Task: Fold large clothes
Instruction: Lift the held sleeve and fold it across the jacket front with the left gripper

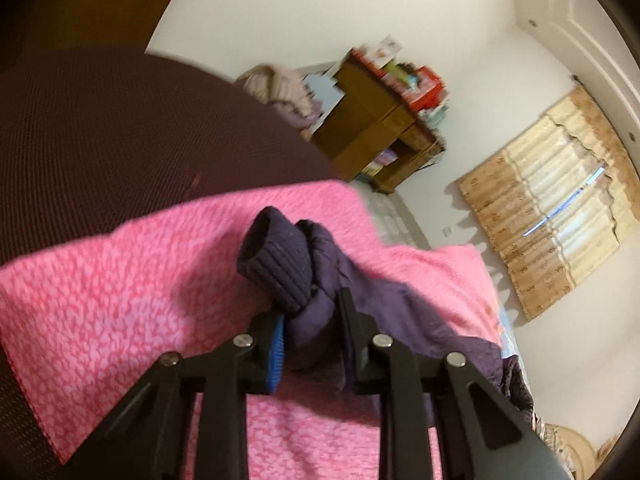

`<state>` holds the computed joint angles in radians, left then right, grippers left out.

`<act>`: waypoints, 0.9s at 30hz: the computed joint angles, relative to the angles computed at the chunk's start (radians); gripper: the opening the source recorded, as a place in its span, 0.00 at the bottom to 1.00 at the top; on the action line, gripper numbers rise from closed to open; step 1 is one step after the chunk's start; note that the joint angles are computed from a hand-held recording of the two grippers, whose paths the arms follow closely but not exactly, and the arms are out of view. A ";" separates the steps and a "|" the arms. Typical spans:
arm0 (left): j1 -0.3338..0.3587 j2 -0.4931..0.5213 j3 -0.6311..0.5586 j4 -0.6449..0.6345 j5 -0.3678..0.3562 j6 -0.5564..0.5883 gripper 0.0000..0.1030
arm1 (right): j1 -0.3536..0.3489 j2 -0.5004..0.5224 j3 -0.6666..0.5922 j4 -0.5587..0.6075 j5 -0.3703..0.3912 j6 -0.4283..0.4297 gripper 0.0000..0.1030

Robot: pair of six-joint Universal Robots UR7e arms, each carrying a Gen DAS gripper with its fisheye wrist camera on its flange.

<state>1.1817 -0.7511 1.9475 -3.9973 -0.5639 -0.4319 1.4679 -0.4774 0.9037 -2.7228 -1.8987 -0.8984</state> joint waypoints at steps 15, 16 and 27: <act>-0.137 0.018 -0.219 -0.094 -0.153 0.467 0.17 | -0.010 -0.077 0.034 0.031 0.121 0.108 0.96; -0.145 0.028 -0.253 -0.071 -0.185 0.498 0.17 | -0.013 -0.100 0.055 0.022 0.151 0.123 0.96; -0.204 0.224 -0.585 0.195 -0.388 0.695 0.14 | -0.052 -0.281 0.270 -0.103 0.294 0.182 0.96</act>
